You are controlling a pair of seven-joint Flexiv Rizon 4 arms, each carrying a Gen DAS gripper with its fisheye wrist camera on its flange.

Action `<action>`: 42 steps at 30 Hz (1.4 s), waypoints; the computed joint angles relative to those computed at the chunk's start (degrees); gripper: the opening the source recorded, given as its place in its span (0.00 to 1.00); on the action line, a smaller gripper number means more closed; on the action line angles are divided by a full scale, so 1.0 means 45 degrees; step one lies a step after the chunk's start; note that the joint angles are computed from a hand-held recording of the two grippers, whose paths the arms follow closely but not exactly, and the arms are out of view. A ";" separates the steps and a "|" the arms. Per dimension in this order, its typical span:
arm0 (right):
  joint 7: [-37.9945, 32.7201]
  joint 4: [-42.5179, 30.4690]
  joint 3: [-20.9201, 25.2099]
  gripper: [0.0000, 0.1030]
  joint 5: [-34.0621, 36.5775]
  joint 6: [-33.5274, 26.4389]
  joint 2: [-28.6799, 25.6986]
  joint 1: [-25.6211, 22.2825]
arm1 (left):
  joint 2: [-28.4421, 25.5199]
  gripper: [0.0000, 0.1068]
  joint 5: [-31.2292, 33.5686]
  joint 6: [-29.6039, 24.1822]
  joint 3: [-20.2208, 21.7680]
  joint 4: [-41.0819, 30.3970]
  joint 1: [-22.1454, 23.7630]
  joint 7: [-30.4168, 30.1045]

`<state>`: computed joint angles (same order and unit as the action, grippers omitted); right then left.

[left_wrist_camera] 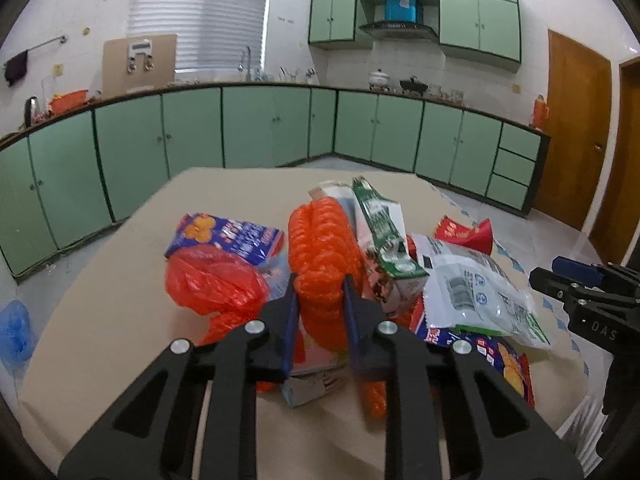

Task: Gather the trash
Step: 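Grasp the orange mesh net with the left tool while the right tool grasps the red plastic bag, then lift the orange net and red bag and carry both over the black bin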

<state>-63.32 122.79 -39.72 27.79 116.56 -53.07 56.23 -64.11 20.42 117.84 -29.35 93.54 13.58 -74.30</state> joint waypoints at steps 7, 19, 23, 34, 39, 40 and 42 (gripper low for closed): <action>-0.0328 -0.0577 0.0024 0.42 0.0240 0.0437 -0.0044 0.0127 | 0.0603 0.17 0.0004 0.1629 0.0902 0.0446 -0.0233 -0.0915; -0.1327 -0.2247 0.0881 0.42 0.0339 0.0692 -0.0149 -0.0206 | 0.1693 0.17 -0.1455 0.3631 0.3635 0.1392 -0.1249 -0.2504; -0.1799 -0.2943 0.1304 0.42 0.0239 0.0748 -0.0250 -0.0271 | 0.1807 0.17 -0.2352 0.3873 0.4536 0.1751 -0.1731 -0.2224; -0.2401 -0.4268 0.1820 0.42 0.0061 0.0114 -0.0582 -0.0433 | 0.1425 0.17 -0.2298 0.3112 0.4369 0.1644 -0.1253 -0.1936; -0.2267 -0.4502 0.2187 0.43 -0.0580 -0.0008 -0.0580 -0.0780 | 0.1258 0.17 -0.2419 0.2873 0.4337 0.1438 -0.1012 -0.1987; -0.2273 -0.4565 0.2301 0.44 -0.0747 -0.0035 -0.0568 -0.0866 | 0.1254 0.17 -0.2496 0.2856 0.4359 0.1433 -0.1034 -0.1983; -0.2324 -0.4719 0.2608 0.50 -0.1167 -0.0120 -0.0545 -0.1084 | 0.1224 0.17 -0.2585 0.2759 0.4374 0.1381 -0.0971 -0.1990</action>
